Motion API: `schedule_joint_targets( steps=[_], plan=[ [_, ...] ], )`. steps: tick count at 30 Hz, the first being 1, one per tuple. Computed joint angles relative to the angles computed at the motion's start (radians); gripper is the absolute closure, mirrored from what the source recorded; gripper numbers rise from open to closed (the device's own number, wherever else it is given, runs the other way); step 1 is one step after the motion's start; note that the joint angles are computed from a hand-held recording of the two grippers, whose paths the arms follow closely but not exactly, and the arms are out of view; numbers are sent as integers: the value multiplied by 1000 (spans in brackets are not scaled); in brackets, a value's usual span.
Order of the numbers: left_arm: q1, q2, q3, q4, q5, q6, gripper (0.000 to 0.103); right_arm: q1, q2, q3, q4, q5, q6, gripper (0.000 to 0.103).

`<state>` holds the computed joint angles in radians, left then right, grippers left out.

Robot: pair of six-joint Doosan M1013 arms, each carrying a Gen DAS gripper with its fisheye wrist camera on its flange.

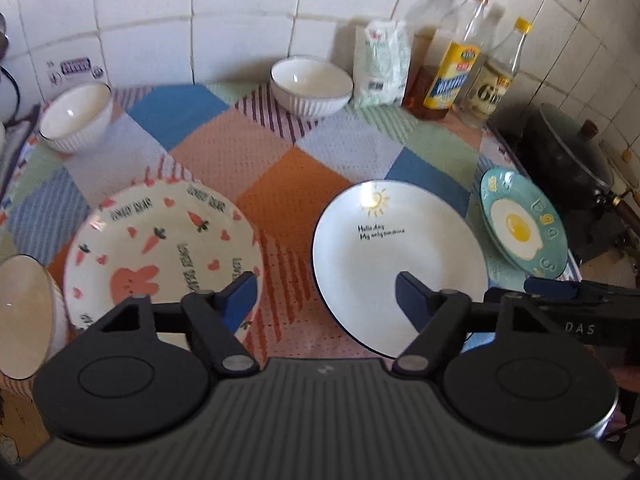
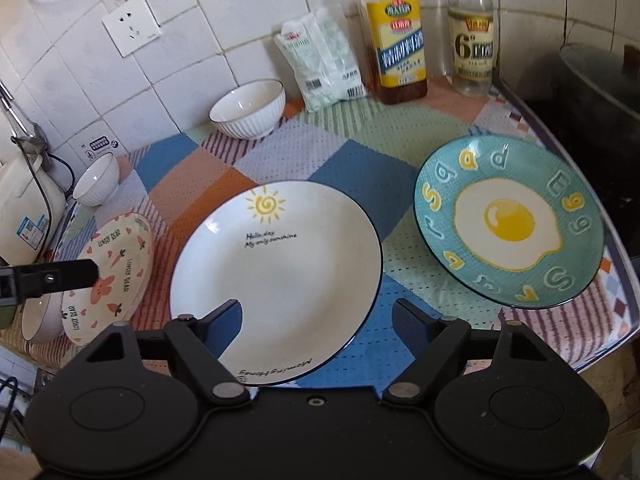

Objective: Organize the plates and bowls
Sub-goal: 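Grasp the rim of the white sun plate with both grippers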

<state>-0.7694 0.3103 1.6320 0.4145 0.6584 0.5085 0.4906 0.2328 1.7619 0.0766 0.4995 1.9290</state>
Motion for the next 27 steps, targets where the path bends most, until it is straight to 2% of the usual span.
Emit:
schedule_joint_targets(
  steps=[2,5,7,10,11,12,13,14,15,17,18,19,22,25,27],
  plan=[
    [11,27,-17,-71,9,76,39,-19,14,7,82,-8,-77,29],
    [25,59,-42,-184,22,188,45,-44,36,12,177,-5,-157,39],
    [31,81,-60,-230,36,239,45,-70,51,19,314,-2,-270,39],
    [30,117,-96,-255,103,258,45,-101,63,35,508,-11,-414,39],
    [32,121,-99,-279,102,278,48,-107,65,39,553,-13,-455,42],
    [30,125,-101,-279,100,286,52,-112,66,44,596,-23,-504,51],
    [28,129,-104,-277,102,292,61,-116,68,45,631,-21,-553,57],
    [27,132,-103,-266,97,283,74,-121,72,42,660,-7,-596,71],
    [21,134,-104,-222,103,230,78,-121,74,39,651,-9,-604,75],
    [29,137,-99,-220,92,175,89,-118,76,42,642,-34,-630,77],
    [35,136,-95,-233,83,159,89,-120,79,42,650,-36,-647,83],
    [40,133,-89,-245,68,147,89,-122,83,40,649,-36,-650,83],
    [41,136,-84,-238,49,122,89,-136,89,47,754,-38,-740,84],
    [33,146,-103,-210,86,134,89,-136,86,53,780,-52,-831,84],
    [28,147,-111,-192,102,155,88,-140,85,47,786,-33,-863,84]
  ],
)
